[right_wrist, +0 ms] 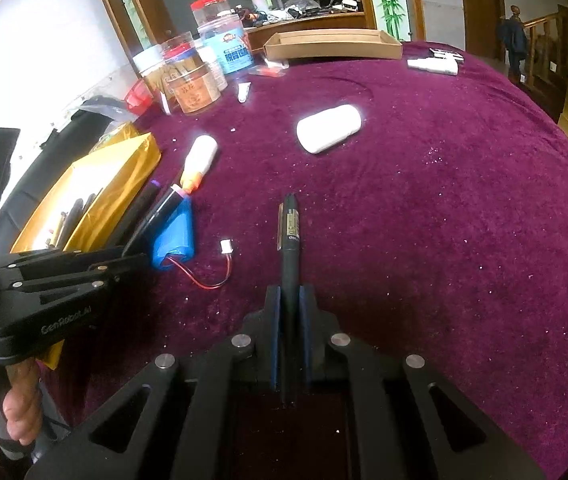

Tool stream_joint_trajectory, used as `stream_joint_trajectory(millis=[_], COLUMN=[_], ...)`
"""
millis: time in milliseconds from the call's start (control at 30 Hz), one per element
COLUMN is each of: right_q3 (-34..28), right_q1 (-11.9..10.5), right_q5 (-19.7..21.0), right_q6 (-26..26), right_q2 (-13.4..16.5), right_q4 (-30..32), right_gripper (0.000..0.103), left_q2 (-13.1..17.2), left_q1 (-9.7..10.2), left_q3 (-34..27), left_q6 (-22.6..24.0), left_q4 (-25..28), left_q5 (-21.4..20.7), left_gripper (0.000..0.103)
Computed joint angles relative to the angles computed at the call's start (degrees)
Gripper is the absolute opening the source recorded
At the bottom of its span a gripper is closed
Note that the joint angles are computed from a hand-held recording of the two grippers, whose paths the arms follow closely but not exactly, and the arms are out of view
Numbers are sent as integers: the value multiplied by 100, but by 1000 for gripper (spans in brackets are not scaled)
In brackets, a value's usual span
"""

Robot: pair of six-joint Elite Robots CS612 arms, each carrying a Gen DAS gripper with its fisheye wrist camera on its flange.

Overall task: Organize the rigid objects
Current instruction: 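Grasp a purple-tipped black marker with the left tool while the right tool holds its pen, then carry the marker and pen into the white tray and open both tools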

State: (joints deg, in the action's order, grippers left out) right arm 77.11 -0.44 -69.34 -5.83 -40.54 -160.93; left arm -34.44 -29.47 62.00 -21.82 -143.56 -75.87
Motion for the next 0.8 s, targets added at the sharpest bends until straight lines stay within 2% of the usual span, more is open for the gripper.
stream_joint_trajectory(millis=[100,267,367,500,567,667,733,800], right_q3=[-54,-72,-29,52,112,161,196,221], right_q1=[37,112,72,2,-46,-125,-114,-75], right_q5=[-138,-426,-374,-237,-9,553,855,1135], right_q6=[-134,-338,-92,260,384,693,738,654], right_q2=[7,7,1,-15,-29,-67,-114,-170], right_q4=[189,216,72,-194,-386,-257,-197,-201], right_gripper=[8,8,8,8,8,8,8,8], left_q2=[-44,-238,-351,-582,-699,-852,-993,-1135], left_q1=[-22,78,94,198,231,255,245,227], left_q3=[90,512,741,1162,1379,1635,1830,2000], left_q6=[-26,-555,-768,-1084,-1223,-1399,-1506,-1687], left_q4=[-55,-760,-1158,-1790,-2056,-2351,-2444,-2348], left_q5=[55,-664,-824,-1430,-1609,-1672,-1448,-983], left_gripper=[14,13,12,12,12,12,13,13])
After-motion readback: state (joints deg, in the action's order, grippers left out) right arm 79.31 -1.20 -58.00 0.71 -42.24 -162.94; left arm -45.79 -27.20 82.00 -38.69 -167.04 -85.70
